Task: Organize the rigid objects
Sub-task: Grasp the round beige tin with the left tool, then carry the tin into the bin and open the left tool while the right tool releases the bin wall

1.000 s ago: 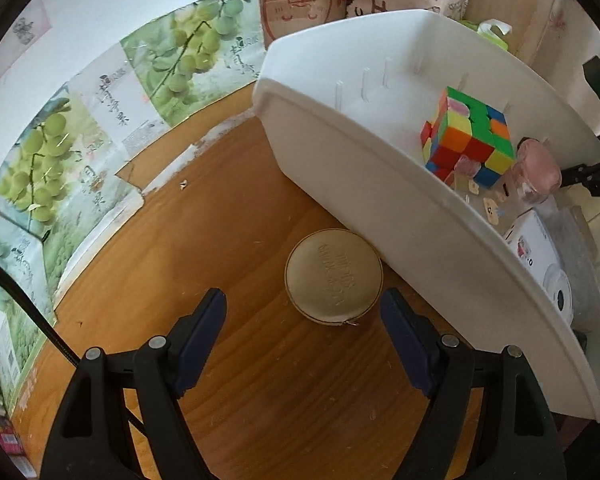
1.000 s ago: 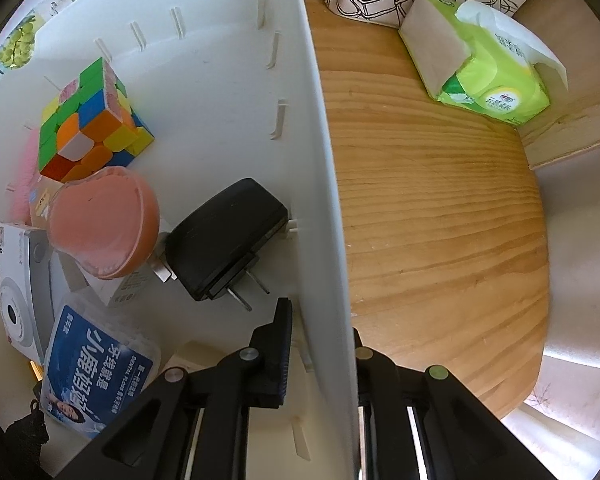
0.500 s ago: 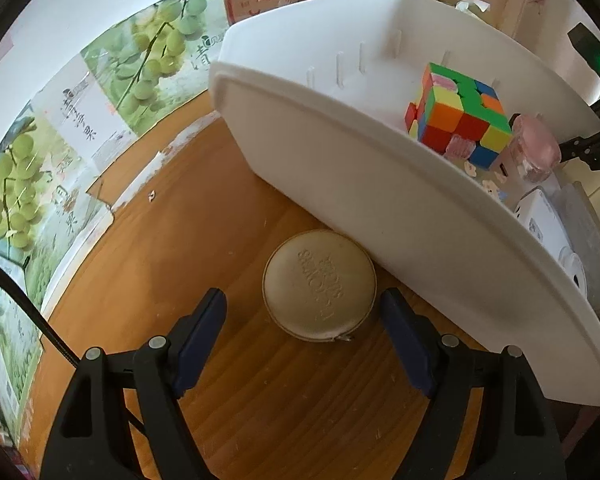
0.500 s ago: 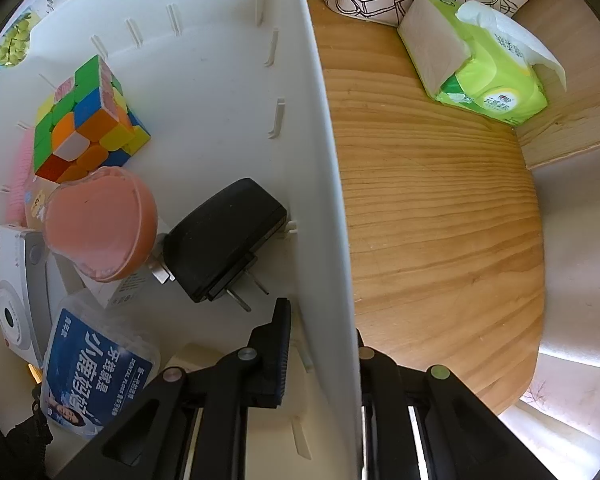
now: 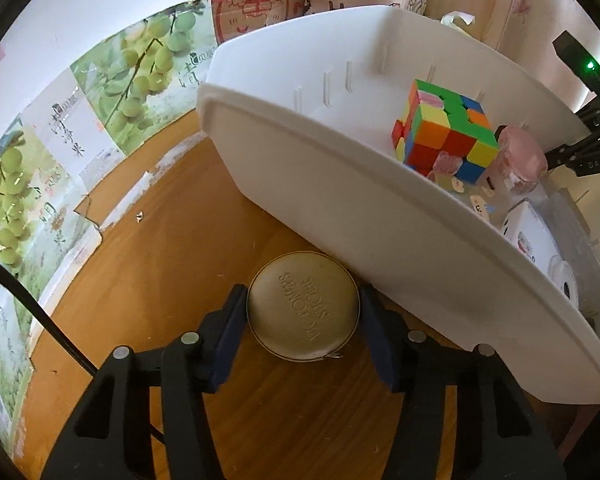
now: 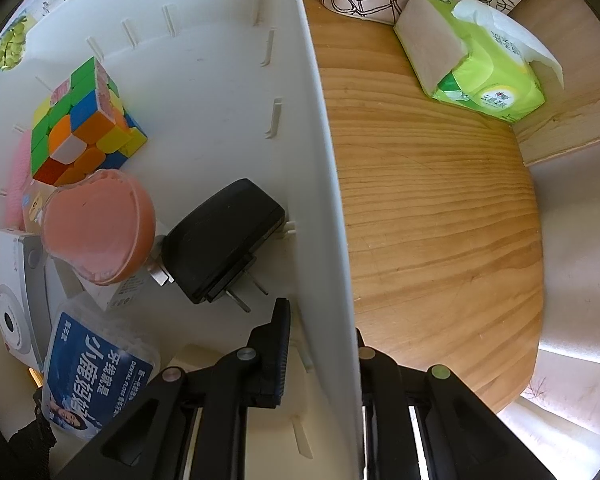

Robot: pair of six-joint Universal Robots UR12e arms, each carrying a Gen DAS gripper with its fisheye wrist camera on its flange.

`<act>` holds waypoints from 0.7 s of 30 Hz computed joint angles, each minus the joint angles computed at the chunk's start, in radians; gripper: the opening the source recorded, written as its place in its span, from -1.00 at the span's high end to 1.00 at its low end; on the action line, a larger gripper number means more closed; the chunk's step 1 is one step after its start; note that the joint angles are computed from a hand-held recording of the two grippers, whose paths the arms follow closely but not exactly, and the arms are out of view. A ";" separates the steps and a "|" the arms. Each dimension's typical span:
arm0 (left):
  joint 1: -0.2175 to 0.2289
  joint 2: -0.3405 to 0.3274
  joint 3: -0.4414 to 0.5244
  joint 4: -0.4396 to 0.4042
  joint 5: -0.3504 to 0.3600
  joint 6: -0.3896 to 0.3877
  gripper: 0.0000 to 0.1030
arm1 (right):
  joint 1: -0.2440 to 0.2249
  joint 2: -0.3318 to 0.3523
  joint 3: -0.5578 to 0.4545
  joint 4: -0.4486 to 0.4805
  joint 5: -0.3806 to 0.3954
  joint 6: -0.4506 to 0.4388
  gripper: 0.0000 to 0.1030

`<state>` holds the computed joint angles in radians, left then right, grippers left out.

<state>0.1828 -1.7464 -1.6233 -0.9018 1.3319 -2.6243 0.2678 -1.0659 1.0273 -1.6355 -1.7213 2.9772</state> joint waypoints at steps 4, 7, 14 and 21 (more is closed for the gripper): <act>-0.002 0.009 -0.011 0.006 0.003 -0.019 -0.14 | -0.002 -0.001 0.000 0.000 0.005 0.001 0.66; -0.002 0.027 -0.033 0.019 0.020 -0.045 -0.14 | -0.005 -0.003 0.004 -0.003 0.013 0.002 0.67; 0.031 0.096 -0.095 0.040 0.011 -0.226 -0.14 | -0.018 -0.013 0.020 -0.010 0.044 0.005 0.66; 0.033 0.194 -0.150 0.109 0.065 -0.437 -0.14 | -0.033 -0.032 0.044 -0.045 0.086 -0.002 0.66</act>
